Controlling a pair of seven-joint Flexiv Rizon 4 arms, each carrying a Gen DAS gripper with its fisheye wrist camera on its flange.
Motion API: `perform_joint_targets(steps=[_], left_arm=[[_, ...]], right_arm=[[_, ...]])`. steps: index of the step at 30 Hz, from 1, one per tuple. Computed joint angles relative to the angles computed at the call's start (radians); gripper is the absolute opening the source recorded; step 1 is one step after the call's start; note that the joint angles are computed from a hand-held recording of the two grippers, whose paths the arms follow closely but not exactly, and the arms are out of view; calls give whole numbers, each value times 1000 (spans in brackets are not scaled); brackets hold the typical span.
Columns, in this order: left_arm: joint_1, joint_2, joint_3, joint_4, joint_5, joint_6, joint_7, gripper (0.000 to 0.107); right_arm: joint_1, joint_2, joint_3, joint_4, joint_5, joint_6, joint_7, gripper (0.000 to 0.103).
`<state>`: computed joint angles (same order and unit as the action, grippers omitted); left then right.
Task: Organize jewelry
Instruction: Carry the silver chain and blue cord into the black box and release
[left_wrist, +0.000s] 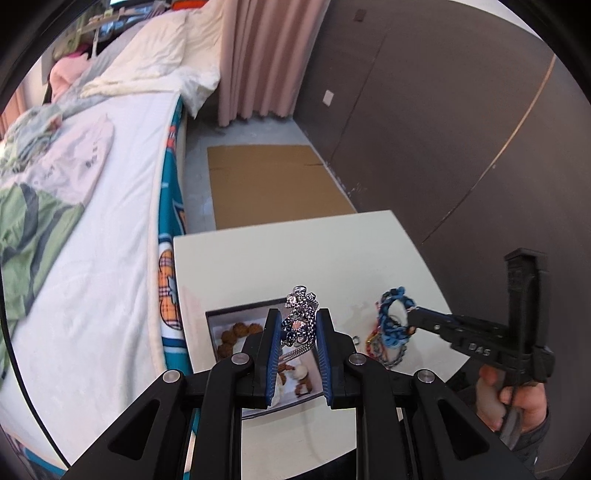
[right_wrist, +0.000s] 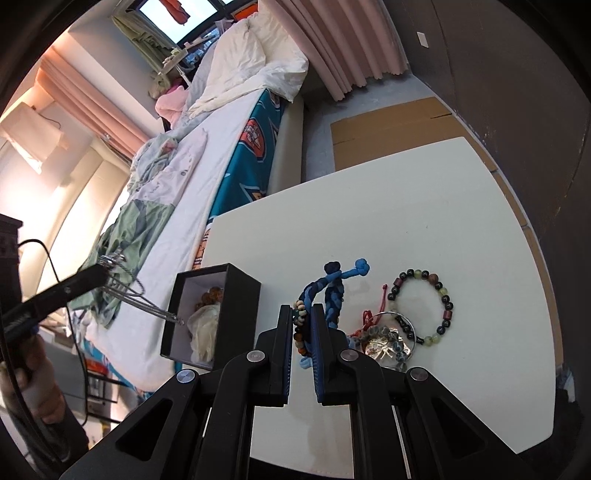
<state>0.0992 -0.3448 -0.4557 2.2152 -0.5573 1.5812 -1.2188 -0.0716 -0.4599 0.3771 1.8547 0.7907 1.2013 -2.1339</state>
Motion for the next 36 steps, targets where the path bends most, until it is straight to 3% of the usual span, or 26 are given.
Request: perform_joint_targets(steps=[2,5,8,11,16,23,25,27,31,36], left_arm=[[13,-17,-11,-1,-6,4,1,19],[-17,-47,36,-19,22,-3,-28,19],[-2,-77,29,-39,27,-58,-32,20],[-61,-94,107,-65,45,-110,-61,21],[-38,-86,83,-46,-14,-111,-33,21],[61,-37,-41,33,-126,-41,52,26],[96,-23,-84,59,-157,-16,73,55],[167,-12,-175,99,-191,49,91,72],[336,0,-353,159,-173,122,67,74],[453,44,-438,211,-108,131,23,74]], right_arm=[[2,0,-1,1,-3,-1,-2,11],[3,-1,-5,1,-11,-11,0,11],[-1,5,-2,3,-7,-15,-7,11],[-8,16,4,2,13,-18,-25,11],[-29,40,22,-7,87,-42,-93,11],[2,68,19,-31,209,-114,-209,11],[33,70,8,-35,220,-123,-216,11],[57,68,0,-40,230,-128,-221,11],[97,53,-2,-61,250,-138,-232,11],[153,15,-7,-87,221,-123,-202,11]])
